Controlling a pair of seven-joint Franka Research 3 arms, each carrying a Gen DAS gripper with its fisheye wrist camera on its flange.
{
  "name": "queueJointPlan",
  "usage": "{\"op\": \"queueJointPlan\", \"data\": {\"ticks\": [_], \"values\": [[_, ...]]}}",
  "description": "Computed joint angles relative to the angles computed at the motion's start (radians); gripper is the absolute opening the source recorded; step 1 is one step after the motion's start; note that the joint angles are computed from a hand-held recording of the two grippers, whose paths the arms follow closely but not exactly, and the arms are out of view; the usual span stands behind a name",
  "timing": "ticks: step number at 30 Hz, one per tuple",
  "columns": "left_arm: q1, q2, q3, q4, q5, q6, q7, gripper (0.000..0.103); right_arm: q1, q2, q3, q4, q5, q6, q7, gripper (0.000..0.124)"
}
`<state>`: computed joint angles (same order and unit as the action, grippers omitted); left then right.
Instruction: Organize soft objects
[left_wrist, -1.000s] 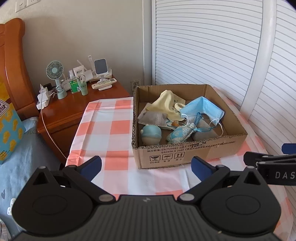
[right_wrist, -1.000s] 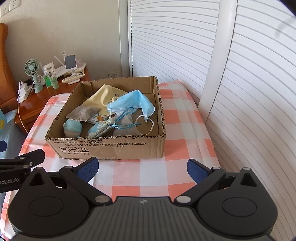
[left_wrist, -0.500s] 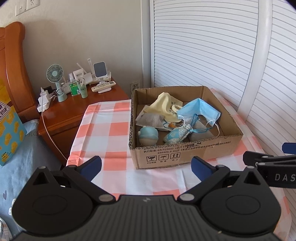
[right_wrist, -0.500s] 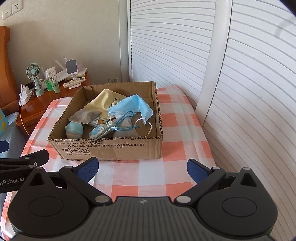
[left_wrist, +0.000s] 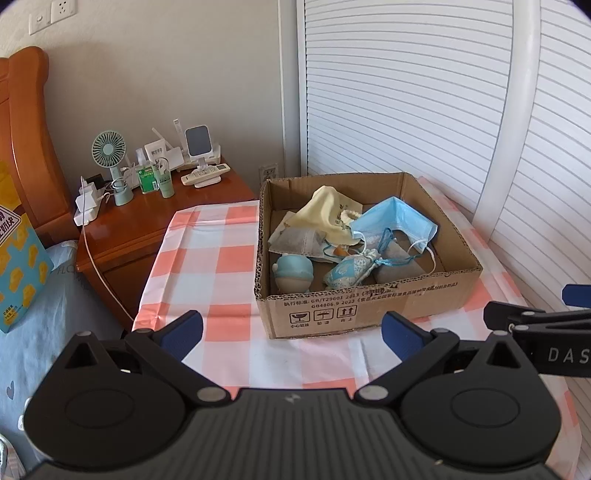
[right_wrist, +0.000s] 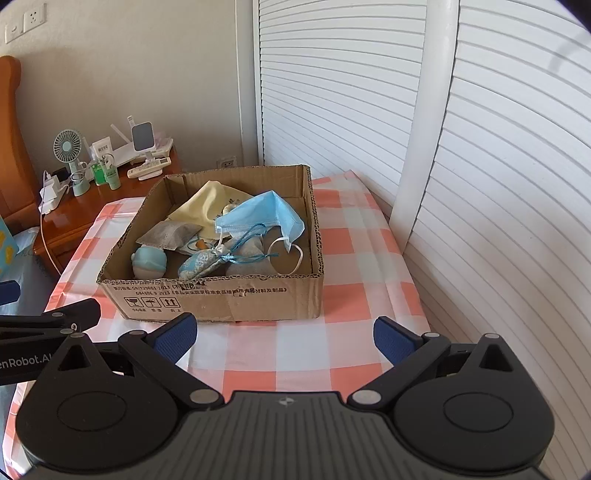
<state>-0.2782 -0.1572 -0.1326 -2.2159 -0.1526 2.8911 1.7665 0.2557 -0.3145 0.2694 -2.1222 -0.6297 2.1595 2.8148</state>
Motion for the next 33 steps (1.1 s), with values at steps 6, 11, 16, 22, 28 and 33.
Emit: {"op": "queueJointPlan", "data": {"ticks": [6, 11, 16, 22, 28, 33], "values": [[0.001, 0.0, -0.001, 0.0, 0.002, 0.0, -0.003, 0.102, -0.001, -0.002, 0.001, -0.002, -0.003, 0.002, 0.002, 0.103], [0.002, 0.0, -0.001, 0.001, 0.003, -0.002, -0.003, 0.102, 0.001, -0.001, 0.001, 0.0, -0.003, 0.0, 0.002, 0.103], [0.002, -0.001, -0.001, -0.001, 0.004, 0.001, -0.004, 0.102, 0.003, 0.001, 0.002, 0.004, -0.008, -0.006, 0.002, 0.103], [0.0, -0.003, 0.0, -0.001, 0.001, -0.001, -0.001, 0.102, 0.005, 0.0, 0.001, 0.004, -0.007, -0.007, -0.001, 0.103], [-0.001, -0.004, 0.0, -0.001, 0.001, -0.001, -0.002, 0.102, 0.004, -0.001, 0.002, 0.002, -0.009, -0.006, 0.002, 0.103], [0.0, -0.007, -0.001, -0.002, 0.008, -0.001, -0.009, 0.102, 0.004, -0.007, 0.002, -0.003, -0.009, -0.005, 0.0, 0.103]]}}
